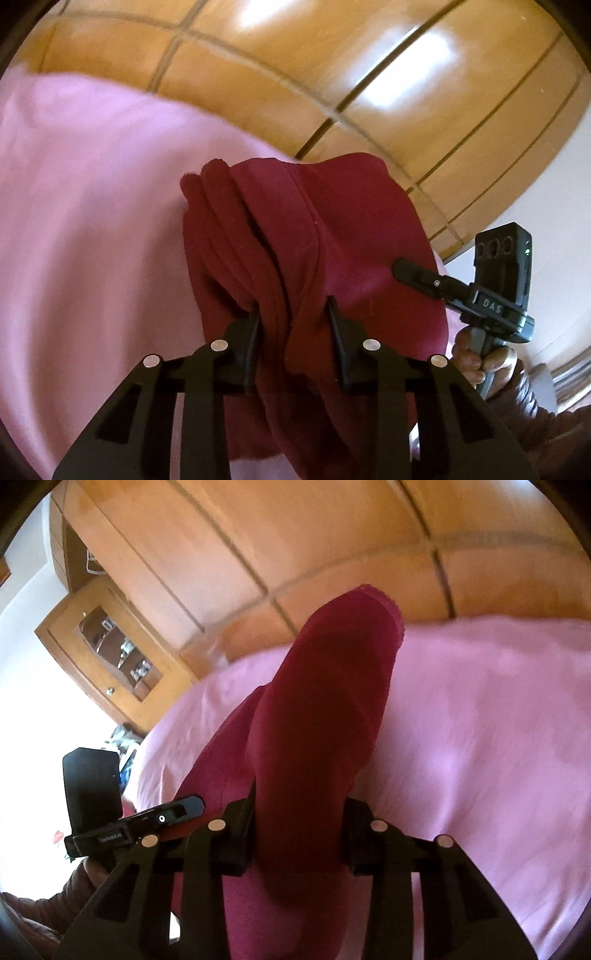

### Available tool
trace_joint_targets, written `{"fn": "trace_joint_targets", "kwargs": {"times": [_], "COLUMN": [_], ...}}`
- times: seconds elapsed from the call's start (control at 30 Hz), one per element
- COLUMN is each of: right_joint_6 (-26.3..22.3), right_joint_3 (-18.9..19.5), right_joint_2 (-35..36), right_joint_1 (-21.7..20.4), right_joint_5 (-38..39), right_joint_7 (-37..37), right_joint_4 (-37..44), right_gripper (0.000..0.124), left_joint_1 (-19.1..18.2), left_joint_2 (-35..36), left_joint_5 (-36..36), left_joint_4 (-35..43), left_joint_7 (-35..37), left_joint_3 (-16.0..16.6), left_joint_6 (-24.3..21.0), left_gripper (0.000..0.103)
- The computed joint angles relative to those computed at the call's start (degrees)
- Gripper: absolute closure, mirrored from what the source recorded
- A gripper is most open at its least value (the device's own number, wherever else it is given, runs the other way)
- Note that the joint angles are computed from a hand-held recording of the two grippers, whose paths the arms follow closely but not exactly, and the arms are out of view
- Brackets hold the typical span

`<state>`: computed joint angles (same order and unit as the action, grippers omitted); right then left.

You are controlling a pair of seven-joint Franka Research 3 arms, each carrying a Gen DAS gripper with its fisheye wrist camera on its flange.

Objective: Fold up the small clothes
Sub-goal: 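Lift and fold the shirt in half with both tools, lower it, then open both tools and withdraw them from the folded shirt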

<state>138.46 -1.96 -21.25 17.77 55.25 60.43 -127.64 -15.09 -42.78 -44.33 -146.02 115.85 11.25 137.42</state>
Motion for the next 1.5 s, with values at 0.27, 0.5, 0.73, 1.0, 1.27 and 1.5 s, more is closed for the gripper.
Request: {"fn": "trace_joint_targets", "kwargs": {"times": [0.27,0.5,0.73,1.0,1.27,1.5], "right_joint_6": [6.5,12.1,14.7,19.3,18.4,18.4], "right_joint_3": [0.7,2.5,3.4,5.6,10.2,12.0], "right_joint_2": [8.0,15.3,12.6,4.1,-1.1,-5.6], "right_joint_1": [-4.0,-6.4,-6.5,-7.6,-9.3,-8.9], "right_joint_5": [-8.5,-19.2,-21.0,-33.0,-44.9,-49.1], "right_joint_7": [2.9,11.2,16.8,26.5,38.5,44.8], "right_joint_4": [6.6,4.2,1.8,-5.3,-8.1,-11.0], "right_gripper": [0.085,0.054,0.041,0.034,0.029,0.024], "left_joint_1": [-3.4,1.6,3.2,4.3,5.8,7.5], "left_joint_2": [18.2,29.2,26.3,16.2,9.4,1.4], "left_joint_5": [-2.4,5.9,10.9,26.0,37.2,45.9], "left_joint_4": [15.4,18.5,16.2,8.6,4.7,0.5], "left_joint_7": [2.3,-6.3,-12.9,-26.7,-38.1,-46.5], "left_joint_3": [-5.5,-14.0,-16.4,-19.0,-19.6,-20.8], "left_joint_6": [6.6,9.2,11.8,17.8,18.7,18.3], "left_gripper": [0.072,0.066,0.051,0.04,0.035,0.024]}}
